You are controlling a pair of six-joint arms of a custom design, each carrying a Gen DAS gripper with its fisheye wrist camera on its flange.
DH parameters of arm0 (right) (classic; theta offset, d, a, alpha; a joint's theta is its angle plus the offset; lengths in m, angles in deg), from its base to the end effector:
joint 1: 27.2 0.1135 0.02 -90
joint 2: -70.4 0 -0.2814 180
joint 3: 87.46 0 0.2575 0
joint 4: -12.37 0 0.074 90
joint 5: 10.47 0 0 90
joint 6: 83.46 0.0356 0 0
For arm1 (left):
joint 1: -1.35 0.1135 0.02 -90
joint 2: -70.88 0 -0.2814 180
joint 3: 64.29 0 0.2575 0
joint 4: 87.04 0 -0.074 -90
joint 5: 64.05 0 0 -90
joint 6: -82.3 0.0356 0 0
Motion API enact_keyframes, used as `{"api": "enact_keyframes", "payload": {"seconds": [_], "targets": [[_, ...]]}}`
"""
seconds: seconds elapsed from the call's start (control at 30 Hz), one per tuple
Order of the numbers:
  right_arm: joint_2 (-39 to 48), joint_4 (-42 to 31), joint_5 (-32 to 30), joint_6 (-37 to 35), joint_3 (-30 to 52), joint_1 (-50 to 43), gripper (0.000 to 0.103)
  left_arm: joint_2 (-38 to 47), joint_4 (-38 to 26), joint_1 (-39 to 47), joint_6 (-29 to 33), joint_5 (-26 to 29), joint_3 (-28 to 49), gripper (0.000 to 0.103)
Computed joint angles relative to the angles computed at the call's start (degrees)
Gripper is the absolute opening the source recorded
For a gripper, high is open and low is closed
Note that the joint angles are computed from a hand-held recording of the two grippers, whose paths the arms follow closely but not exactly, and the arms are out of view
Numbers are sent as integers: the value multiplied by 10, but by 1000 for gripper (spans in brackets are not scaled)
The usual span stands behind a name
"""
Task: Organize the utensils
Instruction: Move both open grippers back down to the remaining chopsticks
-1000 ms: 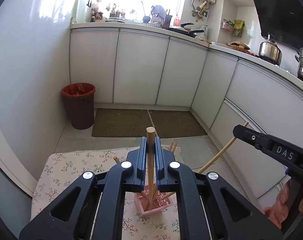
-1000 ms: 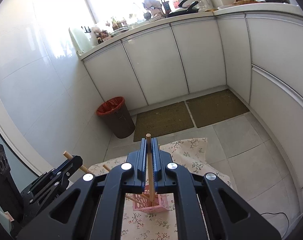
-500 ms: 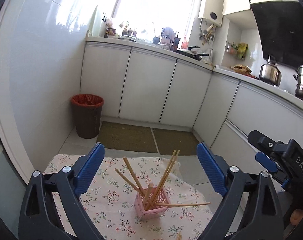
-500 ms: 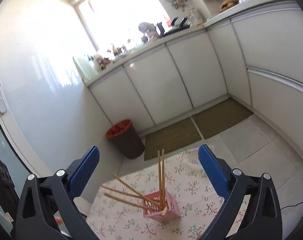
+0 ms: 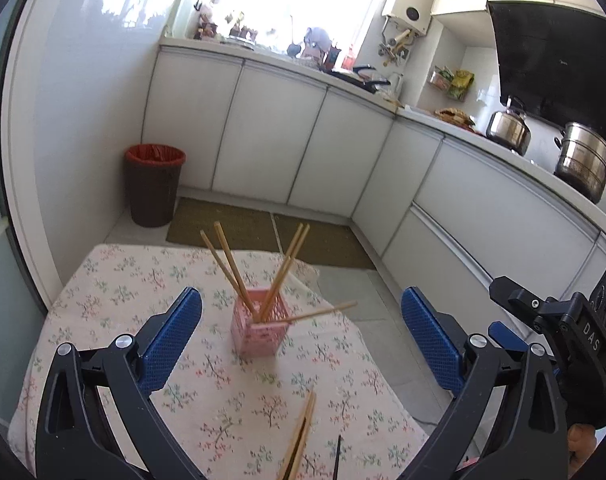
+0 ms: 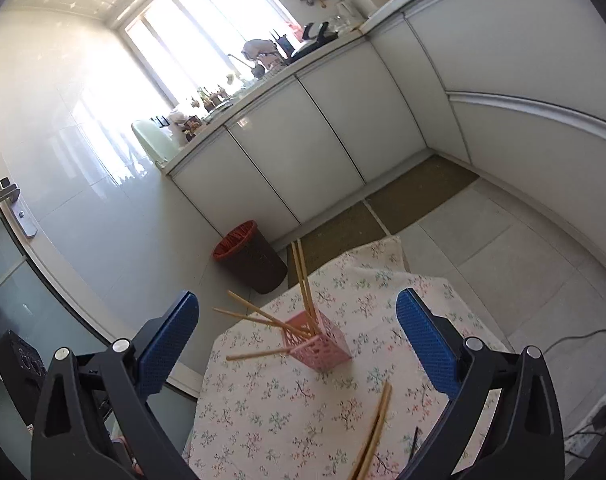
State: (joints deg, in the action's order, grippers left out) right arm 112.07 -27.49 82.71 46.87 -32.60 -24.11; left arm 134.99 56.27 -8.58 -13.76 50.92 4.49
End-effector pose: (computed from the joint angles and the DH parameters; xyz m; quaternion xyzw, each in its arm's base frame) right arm 0.1583 0.0066 0.3102 0.2855 0.8016 0.1722 0.4963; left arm 0.2376 -0.0569 0.3313 0.1336 0.8500 -0.2531 0.4423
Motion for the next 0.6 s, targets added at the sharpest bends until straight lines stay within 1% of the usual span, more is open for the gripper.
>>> {"api": "enact_keyframes", "payload": {"seconds": [0.1, 0.17, 0.27, 0.33, 0.43, 0.6], "targets": [[-31, -51, 3, 12, -42, 4, 96, -2, -29, -19, 26, -2, -33, 96], [-41, -77, -14, 20, -69, -6, 96, 13, -57, -40, 45, -11, -43, 96], [-47, -106, -43, 20, -106, -36, 96, 39, -75, -74, 56, -32, -59, 96], [-42, -114, -58, 15, -128, -61, 96, 54, -76, -93, 55, -55, -73, 96], [-17, -115, -75, -9, -158, -99, 96, 88, -73, -120, 47, -91, -72, 96], [45, -92, -163, -69, -198, -220, 96, 175, -76, -151, 25, -121, -35, 96]]}}
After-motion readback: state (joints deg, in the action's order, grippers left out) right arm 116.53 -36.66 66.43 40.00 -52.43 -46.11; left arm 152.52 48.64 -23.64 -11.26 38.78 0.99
